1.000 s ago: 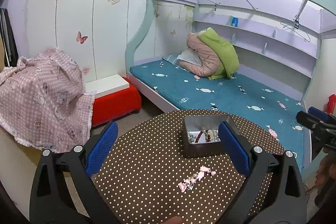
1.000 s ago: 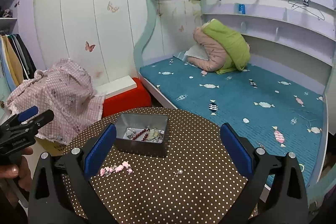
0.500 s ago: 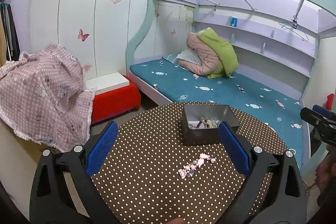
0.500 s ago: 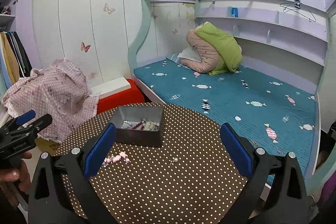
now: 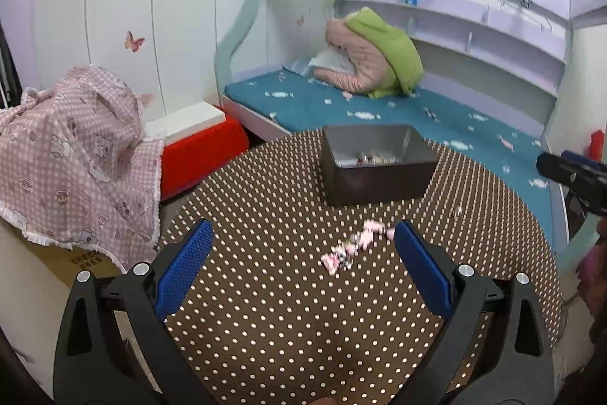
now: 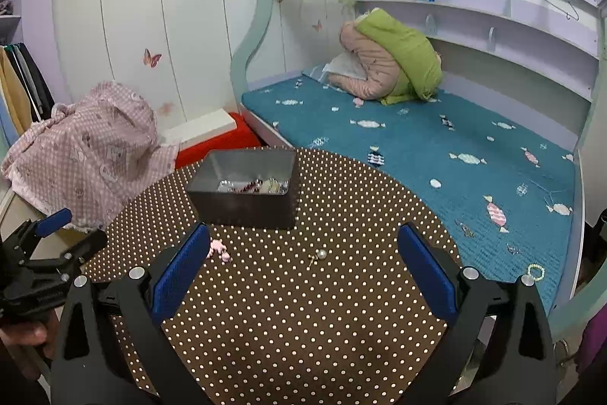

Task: Organize jewelry
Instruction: 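Move the left gripper back toward the pink charm keychains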

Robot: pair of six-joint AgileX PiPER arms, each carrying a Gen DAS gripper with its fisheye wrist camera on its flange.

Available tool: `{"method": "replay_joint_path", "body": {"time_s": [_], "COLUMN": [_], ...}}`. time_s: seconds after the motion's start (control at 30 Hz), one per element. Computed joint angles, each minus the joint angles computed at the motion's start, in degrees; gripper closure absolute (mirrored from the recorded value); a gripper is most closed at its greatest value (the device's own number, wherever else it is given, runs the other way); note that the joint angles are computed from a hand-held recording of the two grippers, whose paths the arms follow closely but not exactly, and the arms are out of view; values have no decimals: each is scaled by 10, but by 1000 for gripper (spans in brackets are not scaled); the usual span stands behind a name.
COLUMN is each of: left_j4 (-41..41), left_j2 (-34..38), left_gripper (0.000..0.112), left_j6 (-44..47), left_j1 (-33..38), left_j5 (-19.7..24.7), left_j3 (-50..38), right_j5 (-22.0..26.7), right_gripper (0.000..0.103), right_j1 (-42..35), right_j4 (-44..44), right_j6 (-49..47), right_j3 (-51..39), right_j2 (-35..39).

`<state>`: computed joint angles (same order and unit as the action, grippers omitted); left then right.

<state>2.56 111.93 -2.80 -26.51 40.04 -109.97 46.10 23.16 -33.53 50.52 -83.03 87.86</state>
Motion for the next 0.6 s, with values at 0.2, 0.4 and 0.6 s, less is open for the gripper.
{"method": "replay_joint_path", "body": {"time_s": [0.2,0.4,0.6], "left_j4": [-4,-5,-4], "left_j2": [53,125,185], "left_gripper": [16,16,17], "left_j6": [13,20,24], "left_j1": [-4,-5,-12], "left_j5": [26,76,119], "left_j3": [-33,-105,-178], "right_j5": [-1,-9,-11], "right_gripper": [8,8,8], "right_j1": [-13,-29,-42], "right_j4": [29,67,98], "right_j6": [-19,-46,-72], "right_j3": [2,5,-2], "right_j2": [13,30,49]}}
